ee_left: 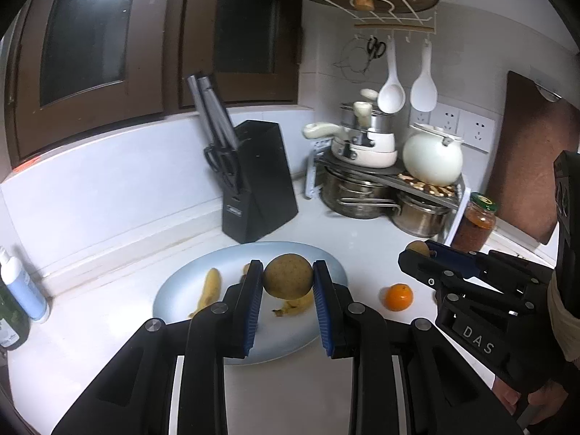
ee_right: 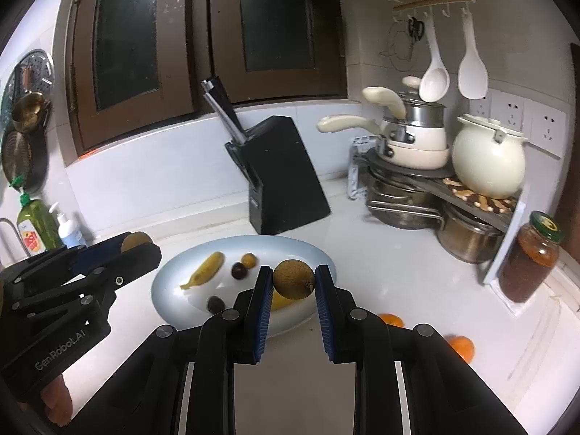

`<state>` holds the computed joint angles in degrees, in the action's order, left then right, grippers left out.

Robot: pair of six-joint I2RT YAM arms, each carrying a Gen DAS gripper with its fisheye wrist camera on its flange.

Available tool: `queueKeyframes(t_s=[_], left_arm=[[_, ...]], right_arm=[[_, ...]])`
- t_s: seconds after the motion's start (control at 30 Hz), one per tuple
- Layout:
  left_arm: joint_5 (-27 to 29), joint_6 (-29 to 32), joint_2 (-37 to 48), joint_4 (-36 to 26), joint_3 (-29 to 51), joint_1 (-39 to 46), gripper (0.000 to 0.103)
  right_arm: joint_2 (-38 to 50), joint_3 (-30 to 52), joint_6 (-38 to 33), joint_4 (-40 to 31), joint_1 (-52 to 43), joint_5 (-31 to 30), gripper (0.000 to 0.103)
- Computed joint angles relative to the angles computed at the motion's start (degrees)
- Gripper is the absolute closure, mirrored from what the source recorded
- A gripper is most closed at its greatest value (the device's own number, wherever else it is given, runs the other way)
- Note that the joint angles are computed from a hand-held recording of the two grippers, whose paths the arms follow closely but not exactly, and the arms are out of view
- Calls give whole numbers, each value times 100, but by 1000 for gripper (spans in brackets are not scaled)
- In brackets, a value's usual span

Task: Organize fruits
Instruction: 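Carry the tan fruit in the right tool while the left tool carries its tan fruit to the plate, then open the right gripper over the plate while the left gripper releases its tan fruit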

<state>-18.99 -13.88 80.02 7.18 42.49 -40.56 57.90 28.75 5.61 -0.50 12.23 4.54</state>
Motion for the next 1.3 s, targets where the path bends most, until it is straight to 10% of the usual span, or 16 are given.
queueKeyframes(t_s=[1.3], left_arm=[[822, 337, 668, 297, -511, 1622, 75]], right_arm=[[3015, 1066, 424, 971, 1095, 44, 78]])
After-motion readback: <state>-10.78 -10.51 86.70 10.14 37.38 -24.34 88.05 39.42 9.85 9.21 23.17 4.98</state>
